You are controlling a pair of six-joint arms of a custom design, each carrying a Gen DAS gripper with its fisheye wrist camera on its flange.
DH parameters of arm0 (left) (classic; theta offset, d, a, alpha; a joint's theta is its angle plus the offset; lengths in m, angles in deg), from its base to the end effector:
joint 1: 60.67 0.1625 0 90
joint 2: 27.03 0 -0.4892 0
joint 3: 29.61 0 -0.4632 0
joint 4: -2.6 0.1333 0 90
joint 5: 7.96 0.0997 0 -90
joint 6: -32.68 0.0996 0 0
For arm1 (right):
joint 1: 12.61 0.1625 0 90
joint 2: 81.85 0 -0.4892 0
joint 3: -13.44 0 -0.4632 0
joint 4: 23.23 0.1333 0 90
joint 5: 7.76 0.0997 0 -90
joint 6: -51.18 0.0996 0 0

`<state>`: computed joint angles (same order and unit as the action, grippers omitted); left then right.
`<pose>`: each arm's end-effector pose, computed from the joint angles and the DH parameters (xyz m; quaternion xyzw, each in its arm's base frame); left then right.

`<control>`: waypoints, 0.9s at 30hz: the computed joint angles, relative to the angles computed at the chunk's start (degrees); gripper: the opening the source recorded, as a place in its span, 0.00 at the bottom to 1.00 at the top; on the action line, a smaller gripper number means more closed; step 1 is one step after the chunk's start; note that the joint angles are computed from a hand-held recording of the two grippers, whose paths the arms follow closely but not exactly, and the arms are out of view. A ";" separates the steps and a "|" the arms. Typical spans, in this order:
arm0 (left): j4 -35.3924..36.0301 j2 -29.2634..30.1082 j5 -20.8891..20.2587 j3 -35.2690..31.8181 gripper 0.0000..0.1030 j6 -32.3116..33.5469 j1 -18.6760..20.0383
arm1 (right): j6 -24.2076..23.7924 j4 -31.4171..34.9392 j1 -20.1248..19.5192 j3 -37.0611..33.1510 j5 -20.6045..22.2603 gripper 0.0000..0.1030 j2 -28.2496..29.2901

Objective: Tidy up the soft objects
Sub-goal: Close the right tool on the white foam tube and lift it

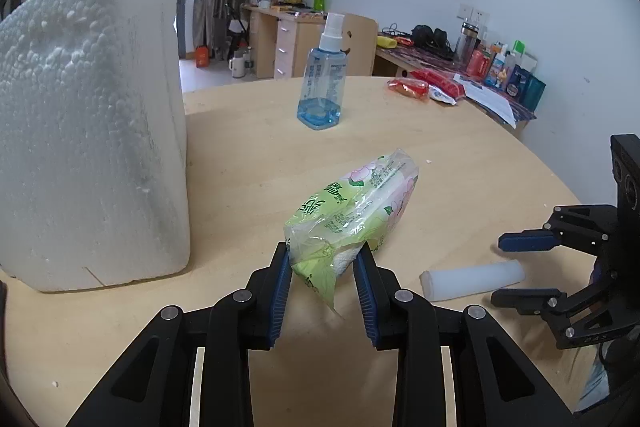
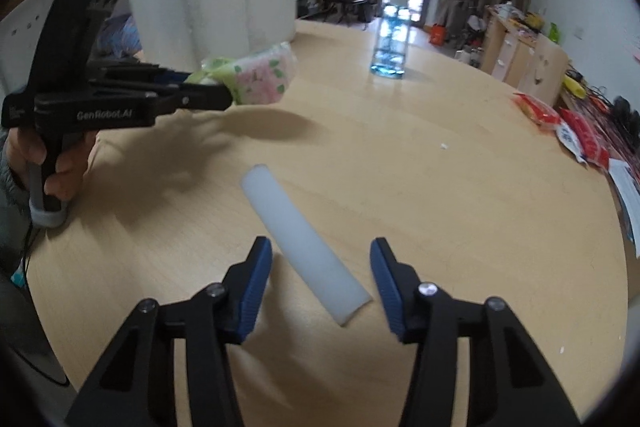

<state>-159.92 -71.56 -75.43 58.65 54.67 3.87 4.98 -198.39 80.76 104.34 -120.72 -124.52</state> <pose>-0.1956 -0.8097 0.1528 0.3377 0.8892 -0.2494 0.1817 0.1415 -0.7961 0.1352 0.3324 -0.8703 0.2200 0.2891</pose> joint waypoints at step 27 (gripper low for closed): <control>-4.01 -1.51 -1.73 1.98 0.32 0.75 -0.05 | -4.34 9.52 1.03 -2.68 -2.00 0.23 0.52</control>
